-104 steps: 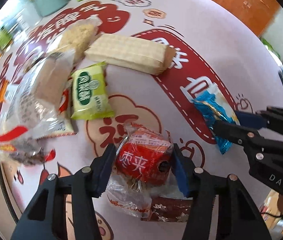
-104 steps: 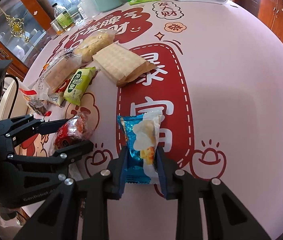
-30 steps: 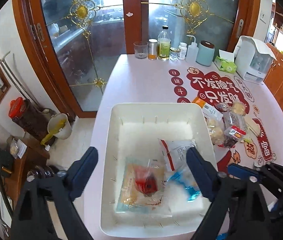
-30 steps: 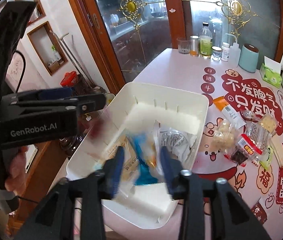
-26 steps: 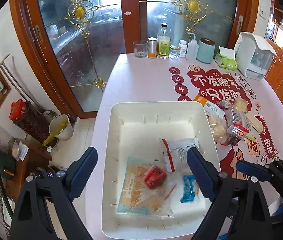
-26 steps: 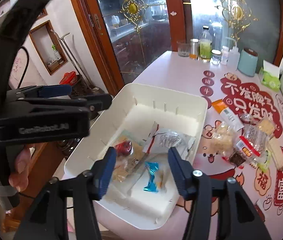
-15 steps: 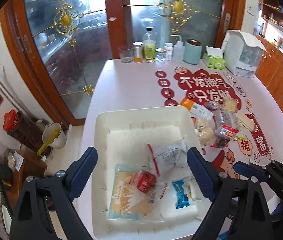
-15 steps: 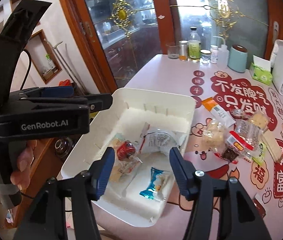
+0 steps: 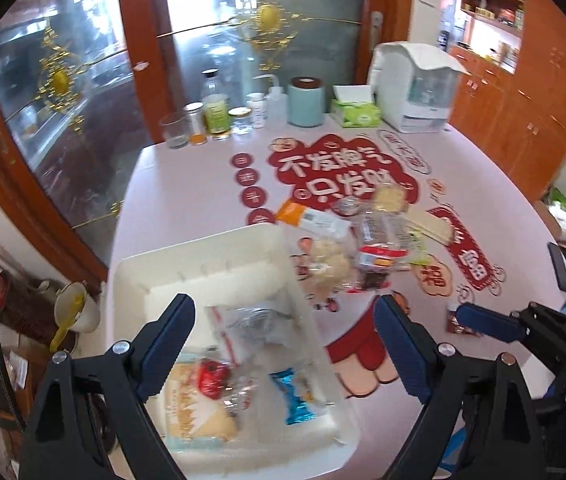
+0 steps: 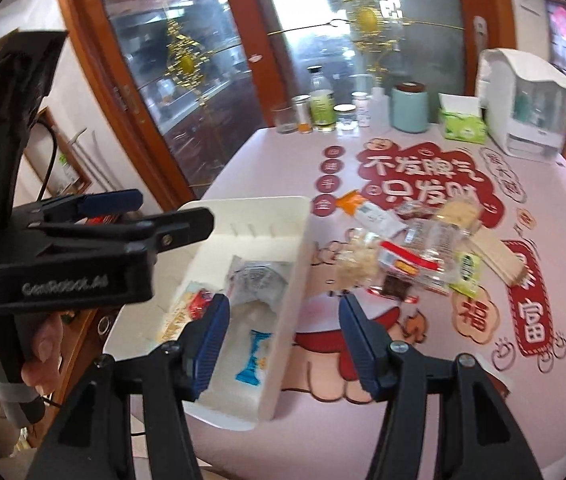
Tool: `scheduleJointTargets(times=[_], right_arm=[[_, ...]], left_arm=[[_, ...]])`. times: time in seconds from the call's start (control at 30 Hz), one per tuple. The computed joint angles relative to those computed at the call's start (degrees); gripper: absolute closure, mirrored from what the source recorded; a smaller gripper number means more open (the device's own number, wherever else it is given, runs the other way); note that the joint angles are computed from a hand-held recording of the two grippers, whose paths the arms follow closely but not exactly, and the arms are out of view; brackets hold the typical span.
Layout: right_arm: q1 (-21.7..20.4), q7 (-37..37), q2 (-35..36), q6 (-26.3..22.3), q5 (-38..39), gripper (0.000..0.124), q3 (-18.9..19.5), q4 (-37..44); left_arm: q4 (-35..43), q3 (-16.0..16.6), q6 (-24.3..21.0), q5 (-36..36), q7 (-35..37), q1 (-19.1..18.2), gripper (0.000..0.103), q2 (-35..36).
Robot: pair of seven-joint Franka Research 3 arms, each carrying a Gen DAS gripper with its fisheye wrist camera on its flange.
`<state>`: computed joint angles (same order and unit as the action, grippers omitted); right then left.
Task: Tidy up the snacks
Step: 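Grasp the red-labelled bread bag with the left gripper while the right grasps the brown snowflake packet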
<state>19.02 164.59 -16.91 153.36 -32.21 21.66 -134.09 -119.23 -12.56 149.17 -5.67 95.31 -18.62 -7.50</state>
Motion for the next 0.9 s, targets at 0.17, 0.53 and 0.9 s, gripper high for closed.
scheduleJointTargets(times=[0.17, 0.53, 0.9], right_arm=[[-0.11, -1.21, -5.69, -2.11, 3.44, 0.067, -0.97, -4.99], [-1.28, -15.11, -18.48, -5.35, 16.20, 0.067, -5.26, -17.83], [-0.64, -38.81, -17.07, 0.53, 26.74, 0.067, -11.70, -26.93]], left_arm=[[1.76, -1.29, -1.37, -1.39, 0.92, -1.64, 0.010, 1.54], [9.14, -5.39, -5.64, 0.34, -5.60, -4.27, 0.010, 11.45], [16.57, -6.09, -5.67, 10.51, -18.86, -7.52, 0.010, 24.49]])
